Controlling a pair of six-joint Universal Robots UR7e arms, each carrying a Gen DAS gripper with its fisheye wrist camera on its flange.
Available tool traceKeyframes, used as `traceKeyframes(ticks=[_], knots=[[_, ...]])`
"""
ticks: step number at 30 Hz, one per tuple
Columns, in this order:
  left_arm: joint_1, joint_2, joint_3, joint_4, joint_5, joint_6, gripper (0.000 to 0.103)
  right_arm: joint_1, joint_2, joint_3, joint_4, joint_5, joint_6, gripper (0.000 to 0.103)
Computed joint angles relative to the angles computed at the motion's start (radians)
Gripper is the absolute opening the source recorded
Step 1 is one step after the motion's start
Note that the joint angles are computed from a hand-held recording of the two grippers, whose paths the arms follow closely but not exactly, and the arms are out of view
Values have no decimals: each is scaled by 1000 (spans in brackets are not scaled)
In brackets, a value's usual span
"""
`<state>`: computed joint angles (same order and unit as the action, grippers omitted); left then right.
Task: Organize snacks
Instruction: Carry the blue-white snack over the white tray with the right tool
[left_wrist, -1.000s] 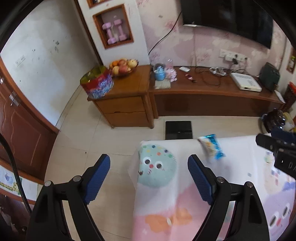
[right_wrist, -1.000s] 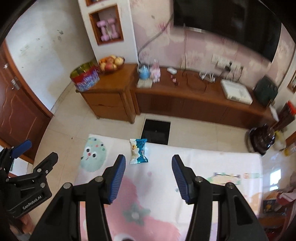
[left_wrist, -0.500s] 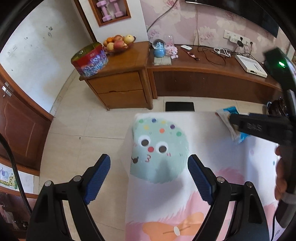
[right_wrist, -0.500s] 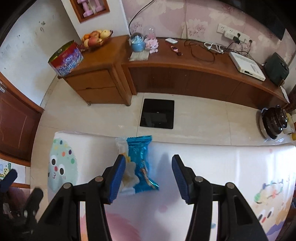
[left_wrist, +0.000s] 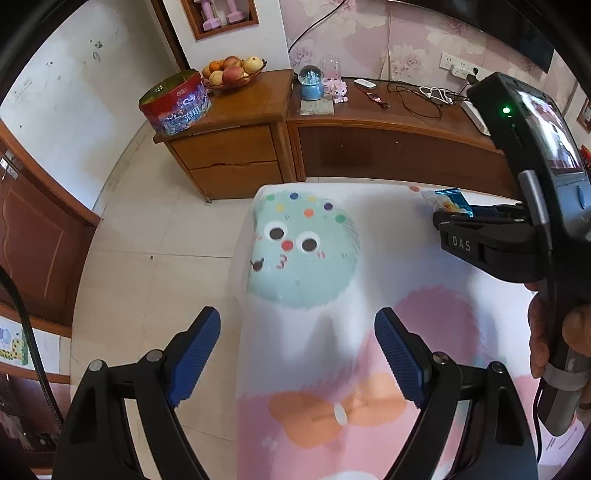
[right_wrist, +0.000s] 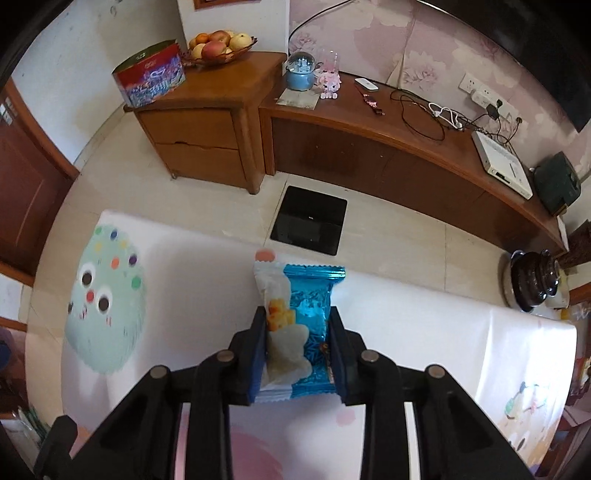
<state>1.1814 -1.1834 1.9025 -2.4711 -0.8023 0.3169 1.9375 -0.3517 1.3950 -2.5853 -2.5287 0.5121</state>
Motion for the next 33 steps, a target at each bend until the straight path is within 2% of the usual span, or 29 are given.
traceKeyframes(ticks=[7,15,24,26,33], knots=[[-39,-122,60,94,-15,-67,86,65,-86,115,-41,23,36,30],[-124,-311,137,222,-26,-165,86,203,-229,280,-49,18,147,30],[-262,-561,212,454,-53,-333,86,396,-365,405,121,-23,419,30],[-298,-624,229,525,-60,-375,86,439,-389,421,190,-28,495,30],[-424,-826,267,785,-81,-507,86,575,-442,459,370,-4,715,30]])
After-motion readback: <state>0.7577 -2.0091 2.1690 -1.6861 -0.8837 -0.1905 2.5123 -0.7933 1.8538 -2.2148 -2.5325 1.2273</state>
